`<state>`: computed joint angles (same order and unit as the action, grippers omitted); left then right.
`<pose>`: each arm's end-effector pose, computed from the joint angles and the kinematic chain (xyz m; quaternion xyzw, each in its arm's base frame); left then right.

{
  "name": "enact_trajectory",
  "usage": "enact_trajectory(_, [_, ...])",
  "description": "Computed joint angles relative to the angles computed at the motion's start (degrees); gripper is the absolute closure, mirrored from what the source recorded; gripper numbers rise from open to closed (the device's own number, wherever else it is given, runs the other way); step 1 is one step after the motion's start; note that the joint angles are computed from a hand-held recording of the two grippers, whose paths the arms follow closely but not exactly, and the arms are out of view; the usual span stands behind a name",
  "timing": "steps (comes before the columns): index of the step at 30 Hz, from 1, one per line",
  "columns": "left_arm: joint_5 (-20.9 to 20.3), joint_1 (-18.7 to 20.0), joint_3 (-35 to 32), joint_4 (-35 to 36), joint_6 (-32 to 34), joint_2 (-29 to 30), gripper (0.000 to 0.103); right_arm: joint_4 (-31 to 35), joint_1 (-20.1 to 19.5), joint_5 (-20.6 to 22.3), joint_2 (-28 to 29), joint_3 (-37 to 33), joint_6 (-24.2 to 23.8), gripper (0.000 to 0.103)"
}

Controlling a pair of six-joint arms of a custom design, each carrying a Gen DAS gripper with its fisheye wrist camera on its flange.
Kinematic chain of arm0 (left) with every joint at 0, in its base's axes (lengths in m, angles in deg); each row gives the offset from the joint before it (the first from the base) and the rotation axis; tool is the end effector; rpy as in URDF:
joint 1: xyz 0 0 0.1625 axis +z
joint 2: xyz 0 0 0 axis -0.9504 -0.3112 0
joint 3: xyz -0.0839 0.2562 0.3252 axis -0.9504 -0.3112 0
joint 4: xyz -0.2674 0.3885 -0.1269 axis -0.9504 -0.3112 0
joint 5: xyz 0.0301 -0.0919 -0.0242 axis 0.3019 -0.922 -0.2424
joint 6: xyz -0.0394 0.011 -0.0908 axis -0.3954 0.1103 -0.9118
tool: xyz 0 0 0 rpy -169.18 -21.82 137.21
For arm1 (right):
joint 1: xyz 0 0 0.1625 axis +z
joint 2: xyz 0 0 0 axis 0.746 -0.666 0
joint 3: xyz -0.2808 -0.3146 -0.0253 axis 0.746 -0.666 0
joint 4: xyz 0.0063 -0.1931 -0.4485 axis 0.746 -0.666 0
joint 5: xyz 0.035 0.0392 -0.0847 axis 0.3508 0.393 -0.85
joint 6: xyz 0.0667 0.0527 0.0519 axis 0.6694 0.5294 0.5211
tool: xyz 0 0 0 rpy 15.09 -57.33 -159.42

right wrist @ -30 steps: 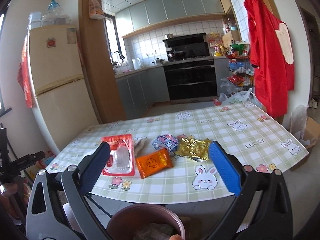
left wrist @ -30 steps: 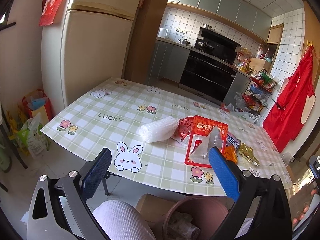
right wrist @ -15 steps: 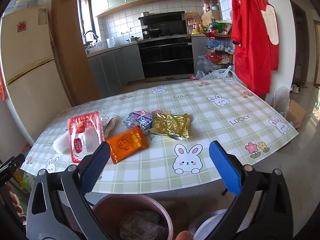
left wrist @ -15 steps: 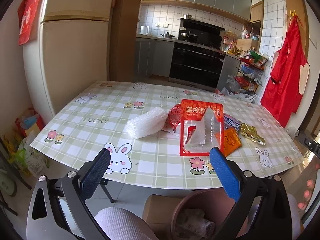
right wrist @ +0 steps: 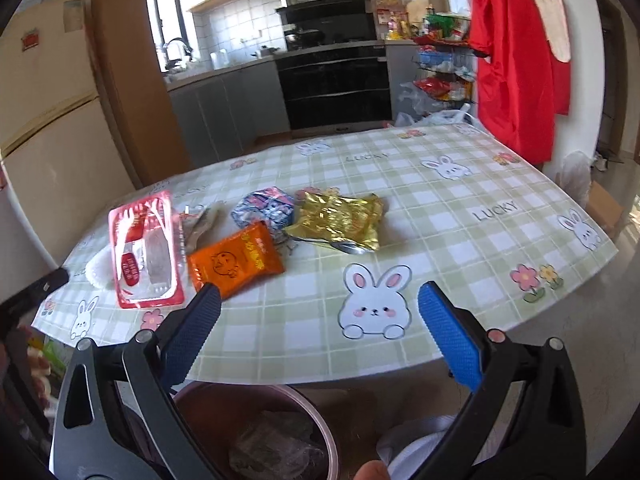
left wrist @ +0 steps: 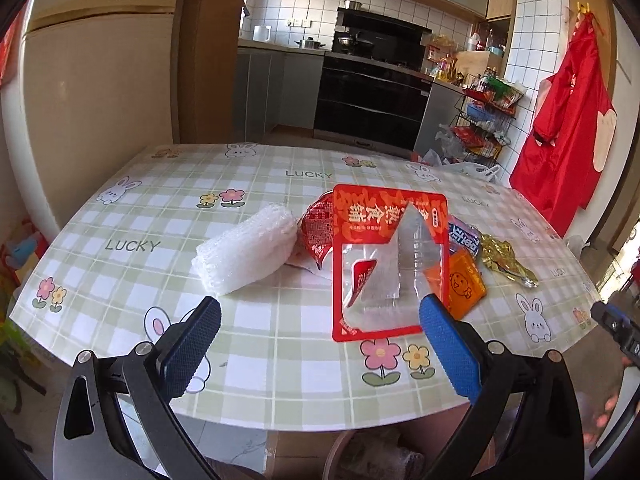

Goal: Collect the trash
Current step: 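Reach the left gripper to the red-windowed packet and close on it, then grasp the blue packet with the right gripper while the left holds the red-windowed packet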

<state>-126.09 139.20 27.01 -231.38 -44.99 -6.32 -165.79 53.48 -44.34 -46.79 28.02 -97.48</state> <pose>-0.1108 -0.7551 0.2483 0.1905 0.8709 -0.3782 0.2494 0.2159 -0.6714 0.1246 0.0831 -0.8237 0.4695 0.3071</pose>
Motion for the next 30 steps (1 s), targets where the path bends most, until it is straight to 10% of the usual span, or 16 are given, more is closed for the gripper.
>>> enact_trajectory(6, [-3.7, 1.7, -8.9, 0.5, 2.9, 6.1, 0.032, 6.3, -1.5, 4.0, 0.2, -1.6, 2.1, 0.006])
enact_trajectory(17, [-19.1, 7.1, -24.1, 19.3, -5.8, 13.4, 0.039, 15.1, -4.2, 12.4, 0.1, -3.4, 3.8, 0.006])
enact_trajectory(30, [-25.1, 7.8, -23.4, 22.3, -4.9, 13.2, 0.069, 18.5, -3.9, 12.6, 1.6, -5.8, 2.7, 0.006])
